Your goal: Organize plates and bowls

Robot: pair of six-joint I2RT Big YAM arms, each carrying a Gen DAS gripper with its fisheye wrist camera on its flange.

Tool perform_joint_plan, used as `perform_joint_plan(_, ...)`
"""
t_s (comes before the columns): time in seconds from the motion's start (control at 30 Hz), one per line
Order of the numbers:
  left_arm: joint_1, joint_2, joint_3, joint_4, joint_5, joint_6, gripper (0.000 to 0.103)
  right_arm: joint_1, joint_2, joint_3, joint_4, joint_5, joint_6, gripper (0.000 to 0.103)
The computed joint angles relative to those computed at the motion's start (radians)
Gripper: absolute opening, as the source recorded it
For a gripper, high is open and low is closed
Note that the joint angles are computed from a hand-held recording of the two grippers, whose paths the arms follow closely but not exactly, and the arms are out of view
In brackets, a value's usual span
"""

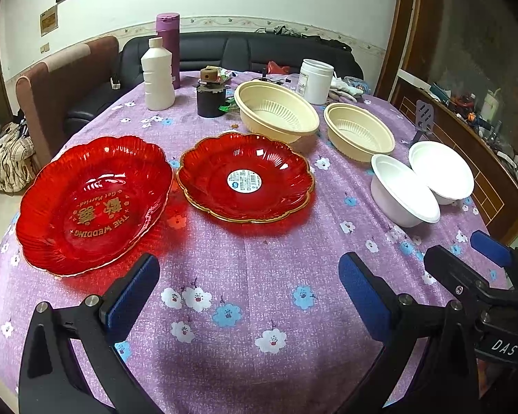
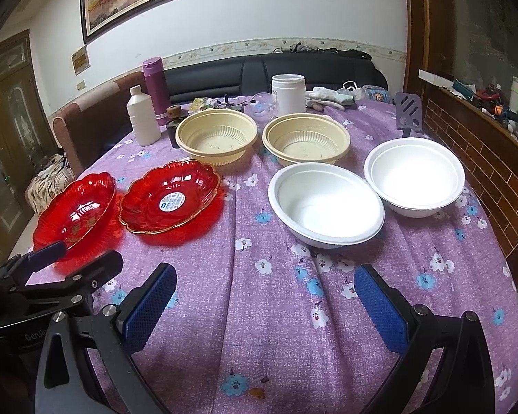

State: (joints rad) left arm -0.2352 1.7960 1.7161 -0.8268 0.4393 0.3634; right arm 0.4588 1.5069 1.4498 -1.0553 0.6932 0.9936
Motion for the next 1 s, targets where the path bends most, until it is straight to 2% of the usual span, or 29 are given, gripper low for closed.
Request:
perform_joint_plan(0.73,0.003,-0.011,-0.002,-0.009,0.011,-0.001,0.103,0.004,0.0,0.004,-0.006,0.008,-0.003,0.103)
perform_joint_plan(0.8,0.013,-0.004,0.02,-0.035,0.026,0.004,0.103,0.002,-0.007,-0.002,0.026,-0.01,-0.026,0.103)
perform_joint_plan(0.87,0.045,0.008,0.056,-0.058,0.07,-0.007,0.103,-0.002,-0.019,-0.015,0.097,-0.051,-0.069,0.103)
perform_joint_plan(0.93,0.091,0.031,0.1,-0.043,0.058,-0.051,0.103,-0.009,-0.021,-0.019,0.181,-0.1,-0.126,0.102)
perform_joint_plan(1.0,0.137,0.067,0.156,-0.023,0.041,-0.114,0.103,-0.017,0.004,0.01,0.212,-0.136,-0.163,0.102)
